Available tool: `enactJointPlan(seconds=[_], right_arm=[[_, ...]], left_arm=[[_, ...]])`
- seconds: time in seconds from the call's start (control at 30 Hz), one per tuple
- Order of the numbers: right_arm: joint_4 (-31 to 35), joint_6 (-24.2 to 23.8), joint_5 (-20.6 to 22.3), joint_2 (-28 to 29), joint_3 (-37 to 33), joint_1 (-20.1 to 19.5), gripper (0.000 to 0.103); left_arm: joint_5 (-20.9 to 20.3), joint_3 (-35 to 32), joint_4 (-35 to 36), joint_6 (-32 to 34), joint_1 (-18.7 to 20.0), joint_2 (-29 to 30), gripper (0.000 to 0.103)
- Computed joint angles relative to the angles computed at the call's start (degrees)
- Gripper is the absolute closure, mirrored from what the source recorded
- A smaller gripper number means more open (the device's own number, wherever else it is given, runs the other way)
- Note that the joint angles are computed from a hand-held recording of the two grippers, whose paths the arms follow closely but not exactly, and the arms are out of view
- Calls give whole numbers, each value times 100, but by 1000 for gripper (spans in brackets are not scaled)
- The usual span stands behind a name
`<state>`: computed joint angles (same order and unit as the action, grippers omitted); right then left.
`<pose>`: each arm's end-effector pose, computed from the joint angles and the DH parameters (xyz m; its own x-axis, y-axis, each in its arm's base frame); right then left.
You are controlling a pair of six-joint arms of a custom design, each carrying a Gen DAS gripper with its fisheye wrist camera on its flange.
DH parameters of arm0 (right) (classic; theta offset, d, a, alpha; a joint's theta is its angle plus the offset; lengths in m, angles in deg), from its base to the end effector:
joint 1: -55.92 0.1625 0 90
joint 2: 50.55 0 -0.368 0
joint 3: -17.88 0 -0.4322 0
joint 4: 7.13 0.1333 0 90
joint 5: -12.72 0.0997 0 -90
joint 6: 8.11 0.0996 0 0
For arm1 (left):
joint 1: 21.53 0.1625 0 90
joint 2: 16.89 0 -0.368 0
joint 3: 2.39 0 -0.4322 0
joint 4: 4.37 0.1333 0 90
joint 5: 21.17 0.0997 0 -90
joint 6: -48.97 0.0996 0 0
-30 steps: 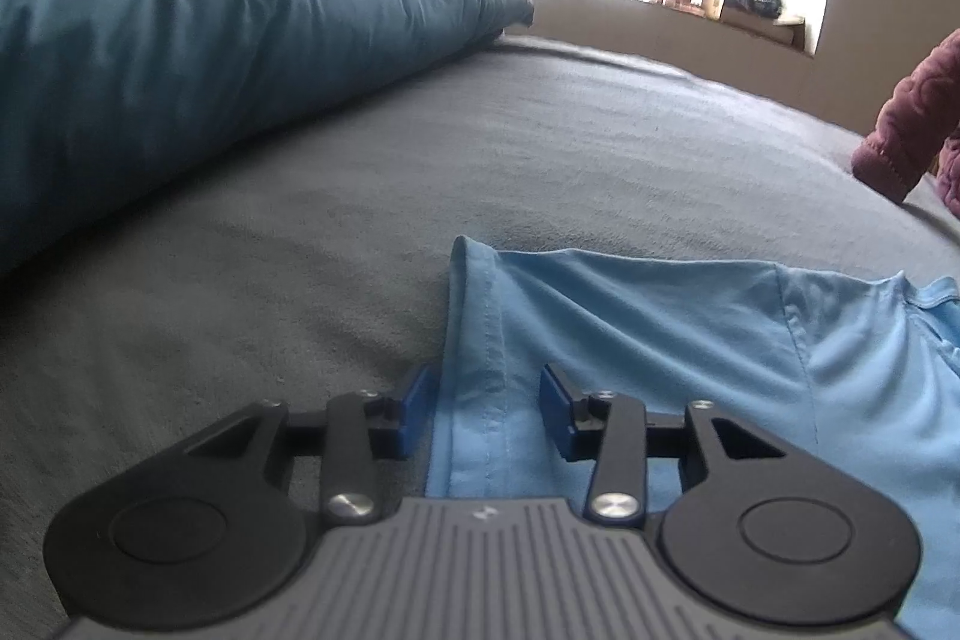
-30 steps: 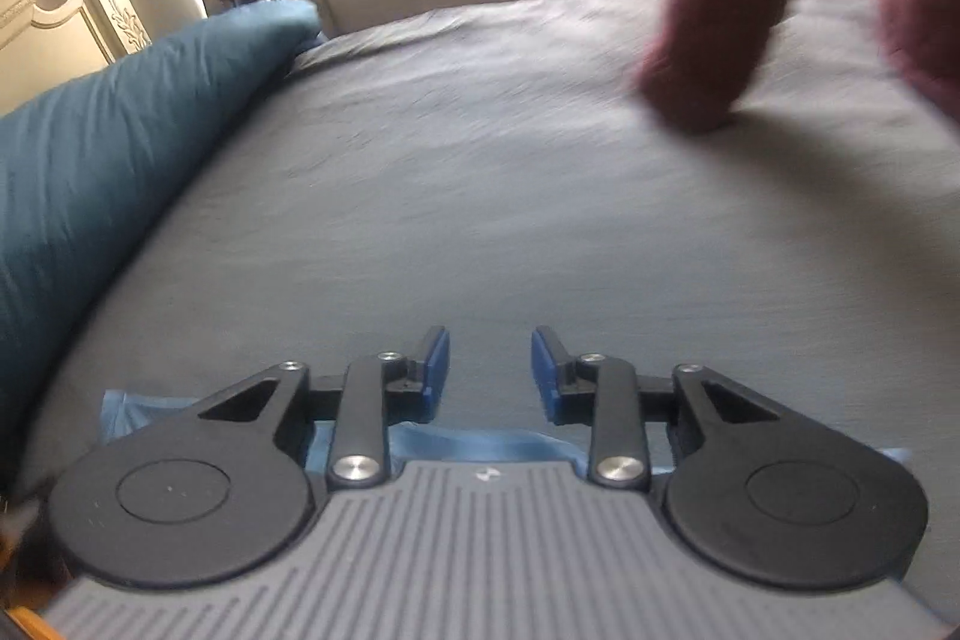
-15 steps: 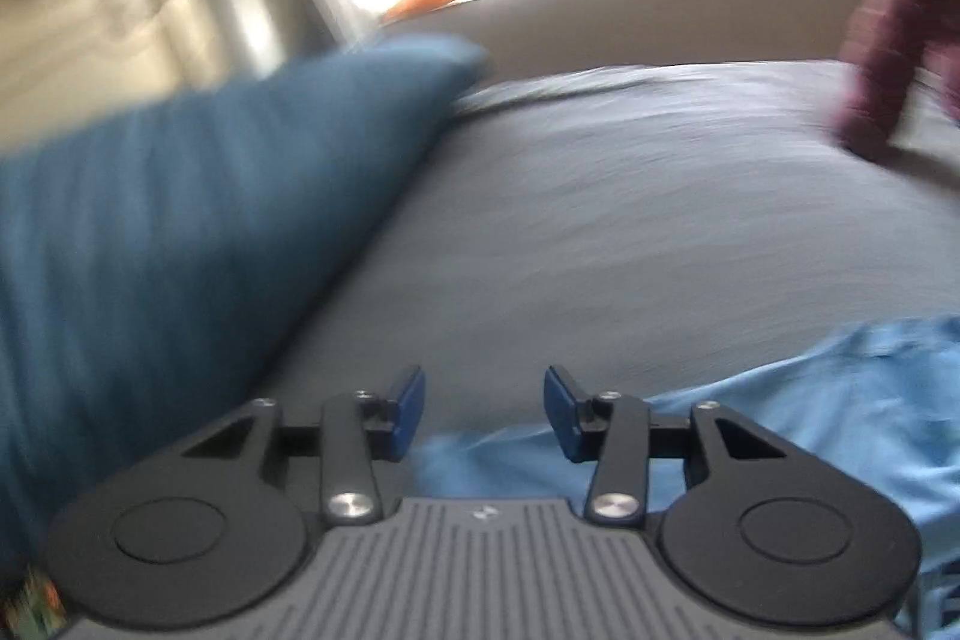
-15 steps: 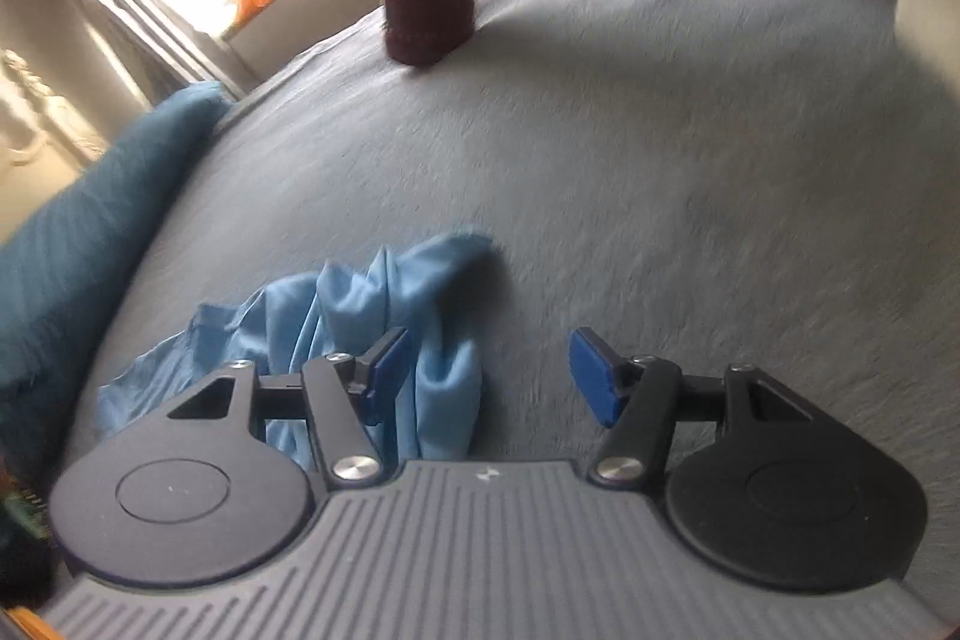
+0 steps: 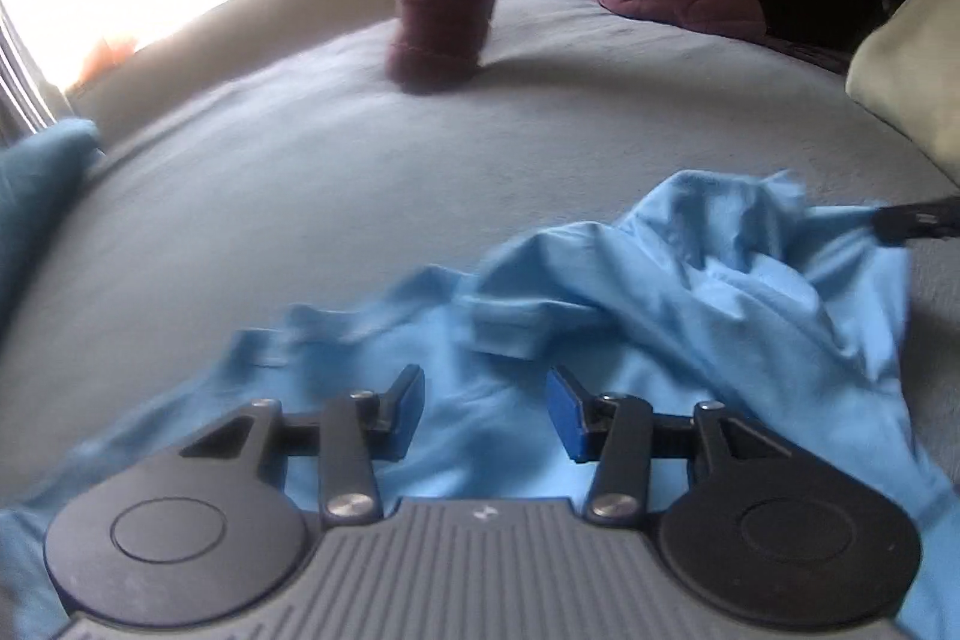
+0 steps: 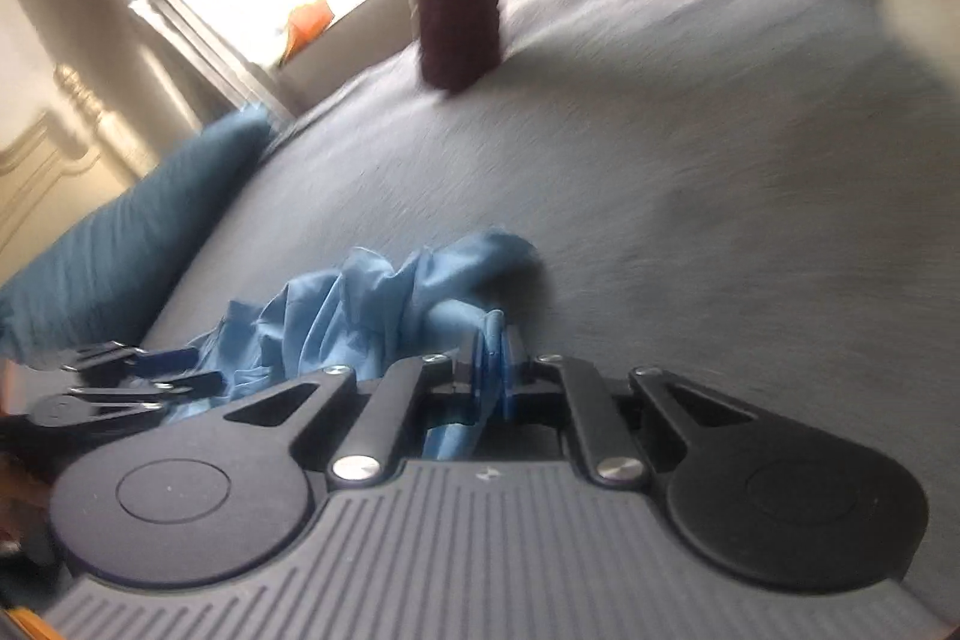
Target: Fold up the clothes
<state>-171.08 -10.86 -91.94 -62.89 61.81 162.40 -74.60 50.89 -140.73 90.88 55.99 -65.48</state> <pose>0.3494 -0.8000 0.0107 -0.9649 -0.1448 0.2191 -0.2562 0.7024 -0.6640 0.0148 -0.8245 0.4097 -0.5394 0.3285 -0.7753 0.7011 0.6852 -0.1975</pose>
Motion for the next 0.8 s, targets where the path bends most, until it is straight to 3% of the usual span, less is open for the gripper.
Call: enactJointPlan(seconds=[0.13, 0.27, 0.4, 0.5, 0.53, 0.57, 0.6, 0.7, 0.73, 0.77, 0.8], right_arm=[[-583, -90, -616, -558, 1091, 86, 98], [-602, 325, -1002, -884, 1641, 41, 97], [-1087, 220, -1539, -1060, 1929, 117, 94], [-1104, 141, -1119, -1019, 1705, -7, 92], [-839, 51, -929, -899, 1431, -47, 84], [-562, -42, -742, -768, 1138, -87, 68], [-276, -136, -561, -623, 819, -125, 63], [493, -29, -90, -3, -327, -250, 59], [861, -38, 82, 185, -709, -288, 71], [1257, -45, 195, 414, -1163, -310, 101], [1477, -171, 68, 704, -1677, -277, 101]], left_arm=[[130, -387, 169, -298, 27, 409, 57], [183, -698, -33, -344, 46, 690, 57], [244, -838, -61, -459, 51, 786, 57], [254, -751, -181, -419, 58, 745, 57], [260, -715, -220, -396, 51, 729, 57], [265, -744, -244, -365, 51, 761, 57], [270, -775, -266, -334, 50, 794, 57], [289, -831, -338, -265, 51, 867, 57], [296, -828, -365, -256, 54, 877, 57], [291, -816, -395, -252, 57, 877, 56], [283, -824, -407, -239, 59, 885, 56]])
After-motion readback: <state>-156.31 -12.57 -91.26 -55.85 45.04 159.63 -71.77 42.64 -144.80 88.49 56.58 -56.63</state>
